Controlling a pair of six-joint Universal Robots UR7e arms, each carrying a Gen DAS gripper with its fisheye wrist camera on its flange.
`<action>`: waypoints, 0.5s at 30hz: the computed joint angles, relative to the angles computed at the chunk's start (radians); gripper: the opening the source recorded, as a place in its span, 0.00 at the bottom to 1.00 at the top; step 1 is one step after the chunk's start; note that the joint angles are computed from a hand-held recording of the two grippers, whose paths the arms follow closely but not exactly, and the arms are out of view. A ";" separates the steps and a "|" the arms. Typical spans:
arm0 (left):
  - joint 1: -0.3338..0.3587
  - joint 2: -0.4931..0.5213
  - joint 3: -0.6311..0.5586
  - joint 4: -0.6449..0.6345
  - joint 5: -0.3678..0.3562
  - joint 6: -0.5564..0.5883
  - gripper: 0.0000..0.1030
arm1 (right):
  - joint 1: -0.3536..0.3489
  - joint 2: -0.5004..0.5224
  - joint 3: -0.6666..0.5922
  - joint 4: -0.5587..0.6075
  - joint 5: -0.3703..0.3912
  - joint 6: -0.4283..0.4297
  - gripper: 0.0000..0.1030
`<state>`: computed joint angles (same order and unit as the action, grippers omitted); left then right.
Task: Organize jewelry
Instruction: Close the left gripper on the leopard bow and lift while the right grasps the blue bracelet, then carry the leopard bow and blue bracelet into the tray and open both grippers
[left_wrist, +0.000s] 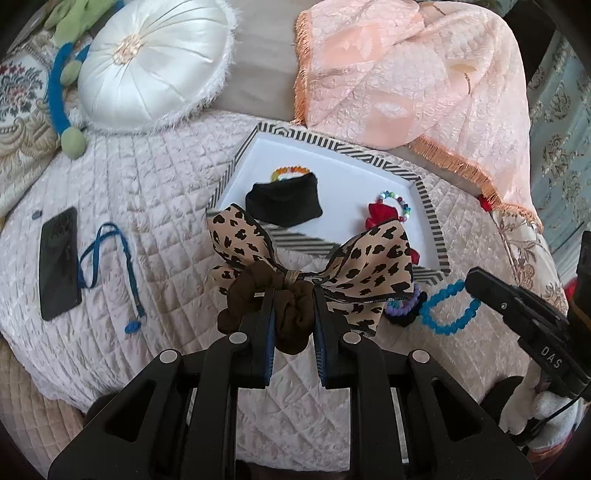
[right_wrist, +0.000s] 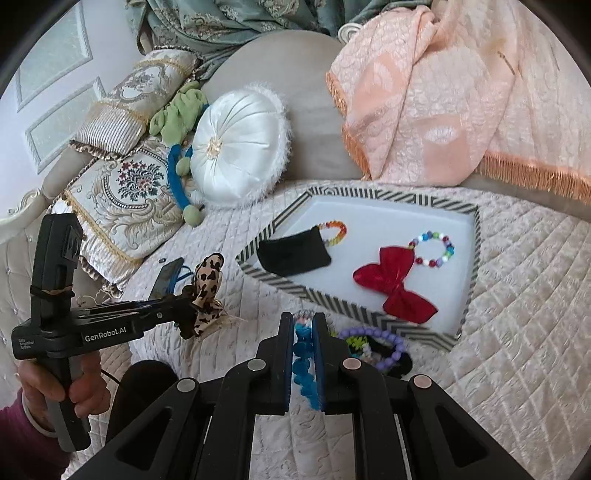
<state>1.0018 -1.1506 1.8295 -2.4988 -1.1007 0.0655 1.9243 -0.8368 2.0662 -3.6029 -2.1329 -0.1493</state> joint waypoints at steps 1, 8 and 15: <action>-0.002 0.005 -0.005 -0.002 0.002 0.004 0.16 | 0.000 -0.004 -0.001 0.000 -0.002 -0.003 0.09; -0.021 0.059 -0.053 -0.027 0.029 0.028 0.16 | -0.004 -0.030 -0.027 0.026 -0.019 -0.032 0.09; -0.028 0.095 -0.087 -0.048 0.059 0.051 0.16 | -0.015 -0.043 -0.039 0.036 -0.018 -0.045 0.09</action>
<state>0.9741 -1.0552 1.7429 -2.5464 -1.0417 0.1168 1.9089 -0.8803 2.0270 -3.5665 -2.1506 -0.1940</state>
